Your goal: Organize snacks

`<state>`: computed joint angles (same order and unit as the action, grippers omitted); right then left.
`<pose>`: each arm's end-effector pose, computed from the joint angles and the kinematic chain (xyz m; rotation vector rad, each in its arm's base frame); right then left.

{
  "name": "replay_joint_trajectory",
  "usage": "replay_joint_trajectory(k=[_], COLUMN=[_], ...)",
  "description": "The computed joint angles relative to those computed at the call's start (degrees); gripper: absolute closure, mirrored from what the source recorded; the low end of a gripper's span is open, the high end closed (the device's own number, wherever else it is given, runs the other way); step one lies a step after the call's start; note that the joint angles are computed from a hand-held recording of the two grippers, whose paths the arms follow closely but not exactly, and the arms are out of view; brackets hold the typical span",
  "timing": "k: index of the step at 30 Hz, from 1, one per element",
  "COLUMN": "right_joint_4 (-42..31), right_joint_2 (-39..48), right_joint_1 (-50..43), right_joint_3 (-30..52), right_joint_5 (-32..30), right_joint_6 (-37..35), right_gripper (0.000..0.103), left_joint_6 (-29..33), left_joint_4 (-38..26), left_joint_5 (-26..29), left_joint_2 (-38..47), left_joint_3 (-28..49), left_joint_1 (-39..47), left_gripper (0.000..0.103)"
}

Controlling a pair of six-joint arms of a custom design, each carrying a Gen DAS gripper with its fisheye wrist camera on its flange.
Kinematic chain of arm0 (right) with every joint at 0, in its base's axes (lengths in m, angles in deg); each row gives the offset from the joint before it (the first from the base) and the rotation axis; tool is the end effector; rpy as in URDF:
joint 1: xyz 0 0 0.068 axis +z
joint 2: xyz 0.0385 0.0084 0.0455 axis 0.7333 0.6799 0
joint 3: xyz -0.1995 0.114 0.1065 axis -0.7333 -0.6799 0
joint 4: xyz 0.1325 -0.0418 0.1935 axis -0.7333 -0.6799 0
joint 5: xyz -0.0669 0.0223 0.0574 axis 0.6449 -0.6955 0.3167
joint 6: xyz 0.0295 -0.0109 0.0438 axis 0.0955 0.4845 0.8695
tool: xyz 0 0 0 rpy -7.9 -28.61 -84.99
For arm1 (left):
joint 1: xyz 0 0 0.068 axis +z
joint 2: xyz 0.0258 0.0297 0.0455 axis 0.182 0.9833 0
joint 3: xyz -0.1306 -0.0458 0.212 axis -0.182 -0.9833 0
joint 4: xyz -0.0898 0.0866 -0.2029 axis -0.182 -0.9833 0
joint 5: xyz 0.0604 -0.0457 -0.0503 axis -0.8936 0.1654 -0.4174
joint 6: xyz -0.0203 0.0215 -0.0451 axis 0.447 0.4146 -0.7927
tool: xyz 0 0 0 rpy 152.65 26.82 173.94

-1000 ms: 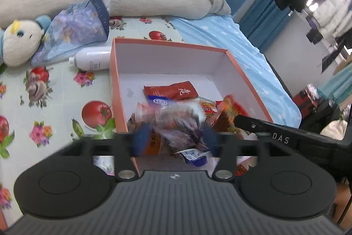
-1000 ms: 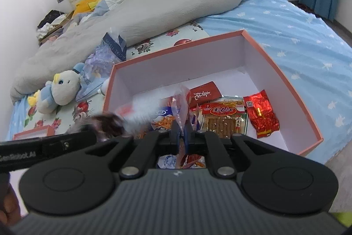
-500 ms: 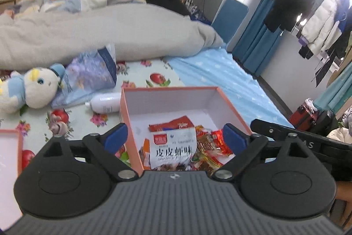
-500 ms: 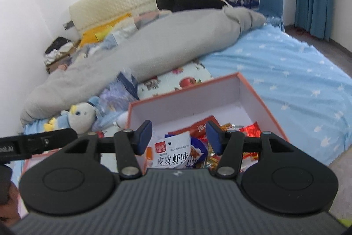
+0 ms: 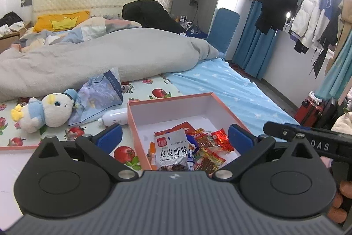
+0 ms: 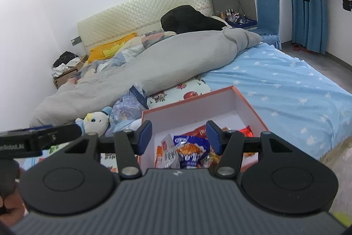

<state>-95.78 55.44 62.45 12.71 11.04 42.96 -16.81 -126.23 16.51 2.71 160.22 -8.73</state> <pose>0.2850 0.0859 0.3602 -0.2856 2.0958 0.4622 0.1667 -0.0498 0.4178 -0.1675 2.1468 -0.1702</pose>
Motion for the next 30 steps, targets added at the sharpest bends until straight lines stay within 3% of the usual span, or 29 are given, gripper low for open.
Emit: replay_joint_trajectory(k=[14, 24, 30], right_joint_4=[2.5, 7.2, 8.1], right_joint_2=[-9.0, -9.2, -9.4], right_joint_1=[-1.0, -0.6, -0.4], right_joint_3=[-12.5, -18.0, -19.2], right_joint_5=[-0.2, 0.0, 0.9], right_joint_6=[-2.4, -4.1, -4.1], right_gripper=[0.046, 0.046, 0.046], left_joint_6=[-10.3, -10.8, -9.7], left_joint_4=[-3.5, -1.7, -0.1], left_joint_5=[-13.6, -14.0, -11.4], left_joint_2=[-6.3, -8.8, -9.6], left_joint_3=[-7.3, -14.4, -16.7], left_joint_1=[-15.0, -13.4, -9.9], left_gripper=[0.000, 0.000, 0.000])
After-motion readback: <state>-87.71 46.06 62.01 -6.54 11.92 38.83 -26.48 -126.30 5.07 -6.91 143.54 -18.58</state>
